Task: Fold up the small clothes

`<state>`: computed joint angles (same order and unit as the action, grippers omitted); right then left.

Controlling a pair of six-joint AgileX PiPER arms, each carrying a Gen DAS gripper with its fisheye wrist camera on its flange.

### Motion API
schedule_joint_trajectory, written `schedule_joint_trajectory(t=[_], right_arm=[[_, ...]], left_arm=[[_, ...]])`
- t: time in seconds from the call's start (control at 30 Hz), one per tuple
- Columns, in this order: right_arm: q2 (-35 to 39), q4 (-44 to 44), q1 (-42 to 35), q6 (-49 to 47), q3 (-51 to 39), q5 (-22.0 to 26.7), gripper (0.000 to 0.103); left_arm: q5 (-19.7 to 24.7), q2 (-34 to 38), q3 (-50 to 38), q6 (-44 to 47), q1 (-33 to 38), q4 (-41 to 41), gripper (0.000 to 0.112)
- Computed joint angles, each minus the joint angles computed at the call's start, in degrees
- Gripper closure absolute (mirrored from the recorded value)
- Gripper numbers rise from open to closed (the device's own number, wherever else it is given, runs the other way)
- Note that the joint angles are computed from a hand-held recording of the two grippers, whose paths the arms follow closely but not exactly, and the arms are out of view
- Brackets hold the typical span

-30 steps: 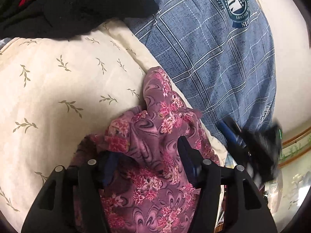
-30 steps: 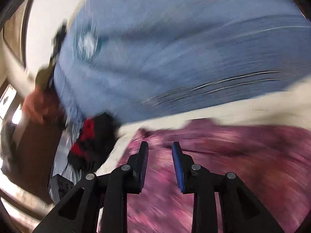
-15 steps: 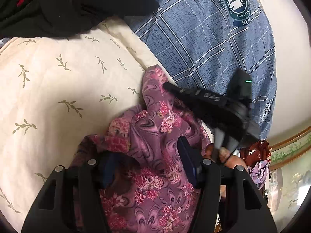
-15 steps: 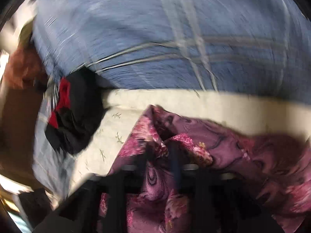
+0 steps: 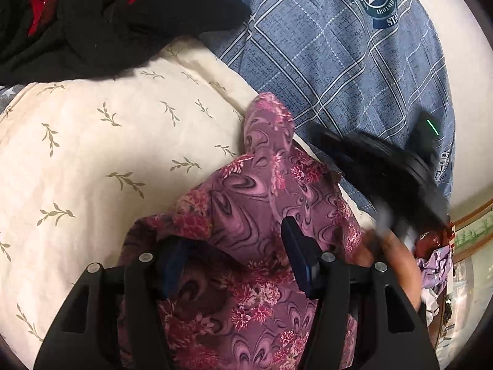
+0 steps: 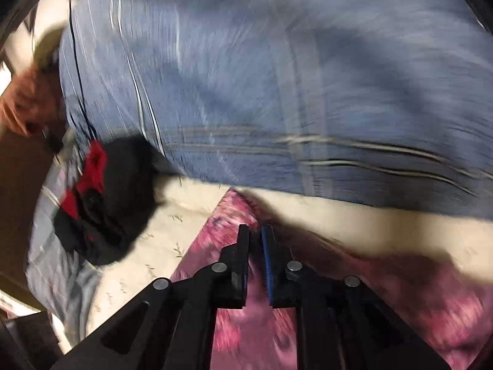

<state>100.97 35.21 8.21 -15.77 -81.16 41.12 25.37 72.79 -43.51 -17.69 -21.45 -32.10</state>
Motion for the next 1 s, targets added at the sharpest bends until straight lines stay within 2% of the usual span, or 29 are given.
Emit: schedule_joint_trajectory(t=[0.03,0.1,0.2,0.23,0.3,0.37,0.4,0.47,0.5,0.53,0.57,0.6,0.67,0.73,0.8,0.9,0.93,0.97,1.0], right_arm=[[-4.4,5.6,-3.4,-4.3,5.4,-0.3,0.089],[-13.0,11.1,-10.5,-9.1,14.7,-0.3,0.077],[-25.6,11.7,-26.9,-15.3,25.8,2.9,0.074],[-29.3,9.5,-32.6,-14.8,28.8,1.9,0.071],[-31.4,9.5,-44.0,-18.2,31.5,5.4,0.062],[-29.0,11.4,-54.9,-23.0,32.4,9.8,0.061],[-27.5,11.7,-57.9,-24.4,32.4,11.3,0.061],[-24.8,13.6,-60.8,-27.1,32.8,14.1,0.061],[-24.3,14.0,-60.5,-28.2,32.9,14.3,0.064],[-25.0,14.1,-58.9,-29.2,33.6,12.8,0.07],[-25.7,14.2,-57.9,-31.1,33.7,12.3,0.098],[-27.1,15.2,-56.6,-32.5,34.1,11.6,0.097],[-30.6,21.8,-60.0,-37.5,34.6,14.9,0.097],[-31.6,24.6,-62.7,-39.1,34.9,16.0,0.097],[-28.9,20.3,-59.9,-35.6,34.5,12.4,0.097],[-25.8,11.5,-55.9,-30.5,35.1,8.3,0.096],[-26.4,11.9,-57.0,-31.6,36.2,8.8,0.095],[-27.4,14.5,-60.1,-33.9,37.1,11.3,0.09],[-27.9,16.3,-63.5,-35.5,37.1,14.4,0.09]], left_arm=[[0.0,0.2,-0.2,0.3,0.1,-0.2,0.054],[0.2,0.2,0.1,3.1,0.7,-3.1,0.054],[0.4,-0.4,0.4,4.0,1.0,-4.1,0.054],[0.4,-0.5,0.3,3.3,0.8,-3.4,0.054],[0.4,-0.9,0.1,0.5,0.0,-0.3,0.054],[-0.2,-1.0,-0.2,-2.5,-1.3,3.2,0.054],[-0.4,-0.8,-0.5,-3.6,-1.8,4.5,0.054],[-1.0,-0.4,-0.8,-5.5,-2.6,6.7,0.054],[-0.9,-0.4,-0.8,-5.4,-2.4,6.4,0.055],[-1.2,-0.3,-0.7,-3.6,-1.9,4.5,0.056],[-1.2,-0.9,-0.4,-3.2,-1.5,3.7,0.059],[-1.6,-1.9,-0.1,-4.8,-1.3,5.3,0.068],[-1.4,-2.8,0.2,-7.8,-0.4,9.1,0.078],[1.6,-1.5,0.1,-3.8,2.8,3.7,0.083],[4.6,-1.1,1.6,5.0,7.4,-6.6,0.091],[9.9,-5.4,3.7,8.9,12.7,-10.3,0.092],[11.2,-6.9,3.9,8.4,13.6,-9.8,0.092],[12.9,-9.0,3.9,6.9,14.4,-8.1,0.091],[14.5,-11.5,3.6,4.8,14.9,-5.9,0.091]])
